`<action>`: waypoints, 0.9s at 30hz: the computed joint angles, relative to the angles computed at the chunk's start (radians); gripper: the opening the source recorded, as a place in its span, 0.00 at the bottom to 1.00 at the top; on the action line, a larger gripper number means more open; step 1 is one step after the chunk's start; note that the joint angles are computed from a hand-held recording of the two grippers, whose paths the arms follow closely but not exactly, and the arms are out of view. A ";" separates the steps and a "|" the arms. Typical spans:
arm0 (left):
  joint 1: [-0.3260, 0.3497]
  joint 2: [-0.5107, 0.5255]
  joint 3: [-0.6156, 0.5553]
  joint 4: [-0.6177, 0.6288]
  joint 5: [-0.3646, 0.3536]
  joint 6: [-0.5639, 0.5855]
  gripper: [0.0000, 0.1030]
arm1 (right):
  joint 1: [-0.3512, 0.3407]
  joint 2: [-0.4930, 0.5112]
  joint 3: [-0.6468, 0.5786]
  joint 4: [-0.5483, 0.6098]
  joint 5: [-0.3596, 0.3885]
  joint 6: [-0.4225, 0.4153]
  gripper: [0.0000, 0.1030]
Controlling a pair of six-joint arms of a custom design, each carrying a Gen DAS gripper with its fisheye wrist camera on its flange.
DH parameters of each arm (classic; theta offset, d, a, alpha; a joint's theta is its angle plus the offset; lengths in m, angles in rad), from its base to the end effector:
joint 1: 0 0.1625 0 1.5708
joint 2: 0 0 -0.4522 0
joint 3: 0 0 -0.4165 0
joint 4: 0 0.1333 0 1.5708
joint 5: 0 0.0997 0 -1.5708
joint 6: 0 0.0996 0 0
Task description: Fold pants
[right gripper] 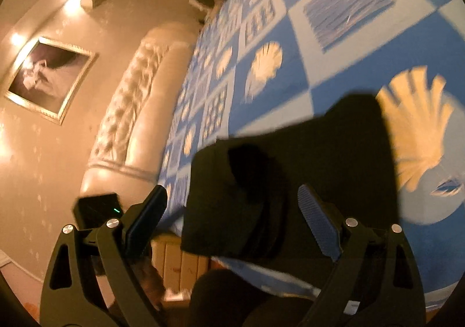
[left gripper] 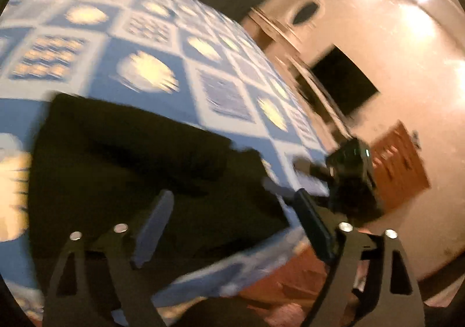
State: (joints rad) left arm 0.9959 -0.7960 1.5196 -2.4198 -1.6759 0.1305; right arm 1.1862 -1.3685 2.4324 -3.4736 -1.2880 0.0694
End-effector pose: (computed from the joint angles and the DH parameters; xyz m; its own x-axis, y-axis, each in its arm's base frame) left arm -0.2992 -0.6877 0.1241 -0.7502 0.6554 0.0869 0.6426 0.7538 -0.1376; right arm -0.0123 -0.4598 0.2516 -0.9483 0.2104 -0.2376 0.3173 0.6063 -0.7292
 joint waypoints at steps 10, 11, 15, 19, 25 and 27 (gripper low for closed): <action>0.118 -0.006 -0.072 -0.029 0.255 -0.235 0.83 | 0.123 0.154 -0.098 -0.021 -0.252 0.002 0.89; 0.122 -0.012 -0.071 -0.025 0.269 -0.239 0.83 | 0.122 0.159 -0.106 -0.002 -0.250 0.002 0.89; 0.115 -0.001 -0.086 -0.015 0.326 -0.218 0.83 | 0.133 0.189 -0.131 0.052 -0.213 -0.023 0.89; 0.113 -0.011 -0.072 -0.006 0.338 -0.217 0.83 | 0.163 0.215 -0.168 0.121 -0.295 -0.017 0.18; 0.121 -0.013 -0.076 0.005 0.335 -0.237 0.83 | 0.164 0.162 -0.119 0.062 -0.254 -0.023 0.14; 0.126 -0.014 -0.079 0.012 0.323 -0.256 0.83 | 0.178 0.129 -0.099 0.050 -0.279 -0.033 0.13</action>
State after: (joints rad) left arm 1.1218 -0.8100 1.4404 -2.4074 -1.3533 -0.1251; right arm 1.3642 -1.2396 2.3338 -3.4241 -1.5669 0.0367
